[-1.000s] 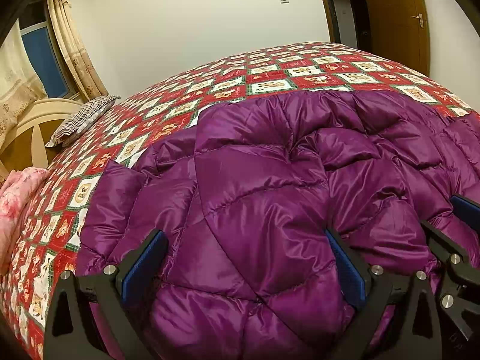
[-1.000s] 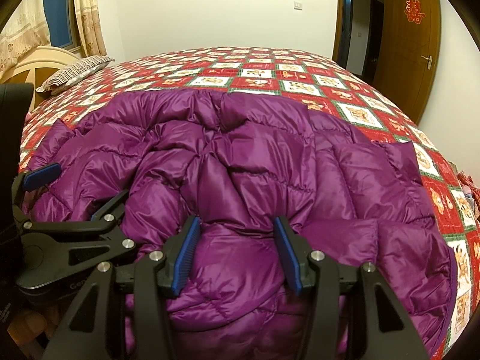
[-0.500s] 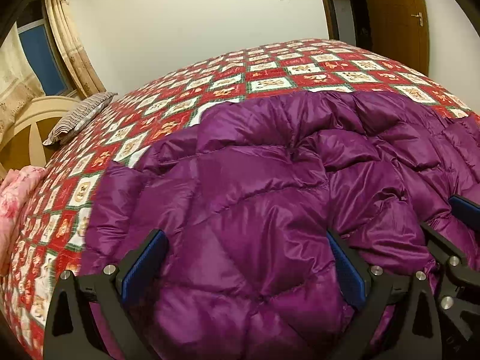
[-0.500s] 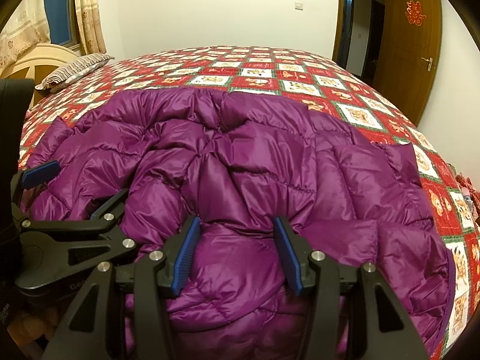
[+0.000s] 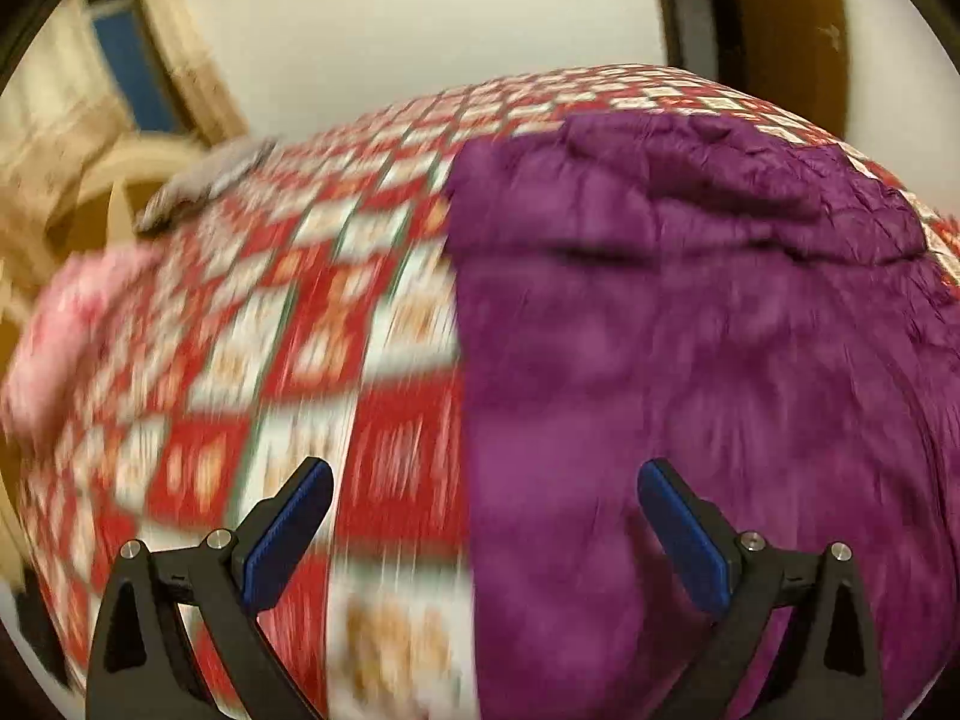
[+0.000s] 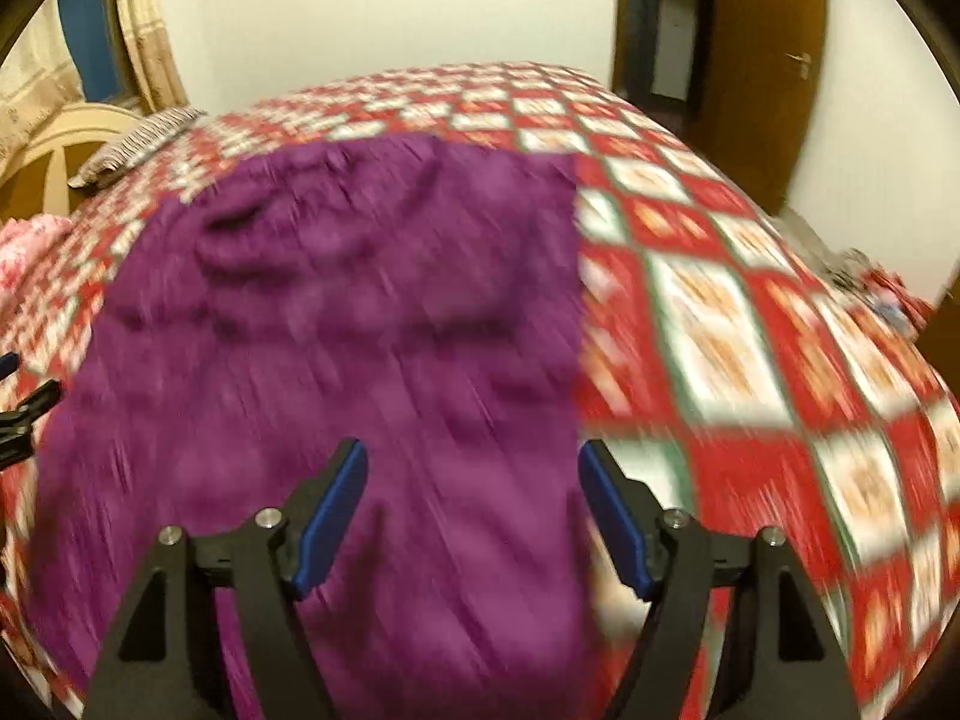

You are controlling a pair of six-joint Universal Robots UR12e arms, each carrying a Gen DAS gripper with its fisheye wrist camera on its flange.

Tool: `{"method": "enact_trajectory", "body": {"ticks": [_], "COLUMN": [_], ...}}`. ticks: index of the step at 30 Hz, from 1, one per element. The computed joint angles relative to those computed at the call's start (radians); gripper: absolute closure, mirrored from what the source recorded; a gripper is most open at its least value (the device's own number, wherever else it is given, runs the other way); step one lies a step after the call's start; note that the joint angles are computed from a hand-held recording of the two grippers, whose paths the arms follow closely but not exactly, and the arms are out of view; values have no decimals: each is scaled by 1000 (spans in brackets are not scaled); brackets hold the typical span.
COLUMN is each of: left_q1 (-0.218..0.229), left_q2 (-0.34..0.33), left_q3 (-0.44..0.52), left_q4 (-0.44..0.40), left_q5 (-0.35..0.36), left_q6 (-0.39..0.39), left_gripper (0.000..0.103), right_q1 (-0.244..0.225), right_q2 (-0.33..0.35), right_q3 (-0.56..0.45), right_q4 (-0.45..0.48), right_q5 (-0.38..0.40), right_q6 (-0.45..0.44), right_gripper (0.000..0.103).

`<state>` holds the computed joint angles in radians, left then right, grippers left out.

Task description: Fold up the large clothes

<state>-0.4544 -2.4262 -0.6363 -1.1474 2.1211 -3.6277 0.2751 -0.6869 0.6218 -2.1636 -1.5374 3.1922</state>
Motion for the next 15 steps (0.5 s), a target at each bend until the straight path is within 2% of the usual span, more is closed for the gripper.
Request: {"method": "enact_trajectory", "body": {"ticks": [2,5,7,9,10,11,12,13,14,15], "left_q1": [-4,-14,-16,-18,-14,-15,-15,-21,-27,-29], "left_q2": [51,63,73,82,92,95,96,96,99,111], "left_q3": [-102,-148,-185,-218,-243,-248,-243,-240,-240,-256], "left_q4": [50,78,136,194,249,270,278,281,292,334], "left_q5": [-20,-49,-76,-108,-151,-168,-190,-182,-166,-159], "left_q6": [-47,-65,-73,-56,-41,-27,11,27,40,60], "left_gripper": [1,1,3,22,48,84,93,95,97,97], "right_q1": [-14,-22,-27,-27,-26,-29,-36,-50,-65,-72], "right_q2": [-83,-150,-179,-200,-205,-207,-209,-212,-217,-221], "right_q3": [161,293,355,403,416,425,431,433,436,441], "right_q4": [-53,-104,-142,-188,-208,-228,-234,-233,-234,-240], "right_q5": [36,51,53,44,36,37,56,111,171,189], "right_q6": [49,75,78,54,37,26,24,26,33,31], "right_gripper": [28,28,28,30,34,45,55,86,93,94]}}
